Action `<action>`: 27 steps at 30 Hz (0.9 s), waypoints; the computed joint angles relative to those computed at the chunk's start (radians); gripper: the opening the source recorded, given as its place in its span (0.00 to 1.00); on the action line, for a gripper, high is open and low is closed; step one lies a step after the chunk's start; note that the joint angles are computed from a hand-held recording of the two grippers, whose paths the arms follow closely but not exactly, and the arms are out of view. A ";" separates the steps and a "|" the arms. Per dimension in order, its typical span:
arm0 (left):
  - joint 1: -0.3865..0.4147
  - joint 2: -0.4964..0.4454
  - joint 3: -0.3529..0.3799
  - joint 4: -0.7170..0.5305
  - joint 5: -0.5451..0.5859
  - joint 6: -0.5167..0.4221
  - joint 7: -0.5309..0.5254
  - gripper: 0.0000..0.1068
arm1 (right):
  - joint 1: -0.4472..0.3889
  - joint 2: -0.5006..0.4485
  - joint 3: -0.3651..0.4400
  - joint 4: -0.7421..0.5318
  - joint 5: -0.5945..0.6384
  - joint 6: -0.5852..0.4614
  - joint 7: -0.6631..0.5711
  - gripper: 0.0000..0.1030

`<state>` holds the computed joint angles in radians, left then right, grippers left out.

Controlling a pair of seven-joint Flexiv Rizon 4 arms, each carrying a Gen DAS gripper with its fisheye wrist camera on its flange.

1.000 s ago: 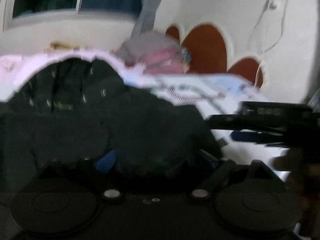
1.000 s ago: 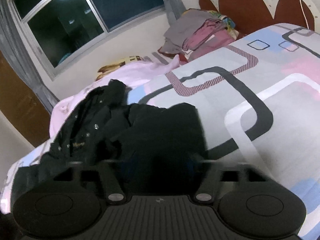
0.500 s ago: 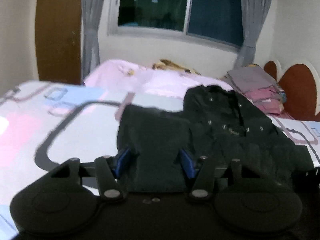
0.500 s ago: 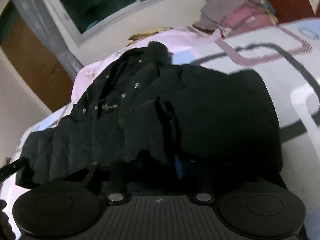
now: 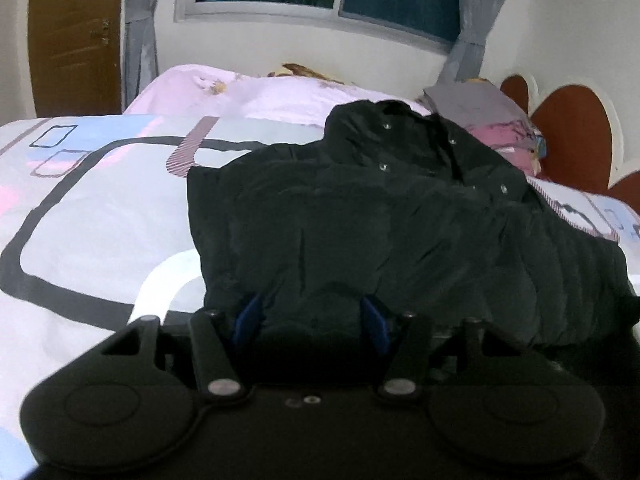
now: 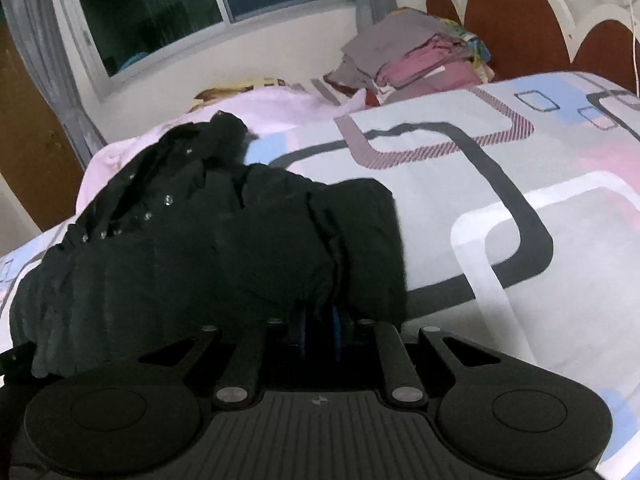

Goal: Fold large clothes

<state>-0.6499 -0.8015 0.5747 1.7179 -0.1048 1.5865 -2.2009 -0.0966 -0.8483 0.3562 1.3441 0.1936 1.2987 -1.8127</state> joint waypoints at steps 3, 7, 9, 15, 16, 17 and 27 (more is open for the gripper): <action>-0.044 0.015 0.062 0.008 0.005 0.037 -0.014 0.56 | 0.036 0.035 -0.063 0.067 -0.051 0.189 0.079 0.57; 0.027 -0.032 0.010 -0.135 -0.014 -0.013 0.053 0.63 | 0.025 -0.028 0.049 -0.082 -0.081 0.087 0.032 0.59; 0.117 -0.057 -0.113 -0.234 -0.007 -0.050 0.117 0.67 | 0.073 -0.080 0.070 -0.167 -0.124 -0.002 -0.011 0.49; 0.199 -0.112 -0.226 -0.347 0.070 -0.195 0.206 0.79 | 0.154 -0.113 -0.007 -0.172 -0.143 -0.113 -0.093 0.46; 0.209 -0.088 -0.244 -0.299 0.055 -0.163 0.230 0.79 | 0.137 -0.094 -0.005 -0.139 -0.127 -0.098 -0.117 0.45; 0.206 -0.065 -0.229 -0.269 0.106 -0.159 0.195 0.77 | 0.122 -0.069 -0.013 -0.096 -0.114 -0.067 -0.136 0.45; 0.346 0.044 -0.354 -0.173 0.115 -0.225 0.262 0.61 | 0.181 -0.029 -0.121 -0.126 -0.179 -0.203 -0.087 0.45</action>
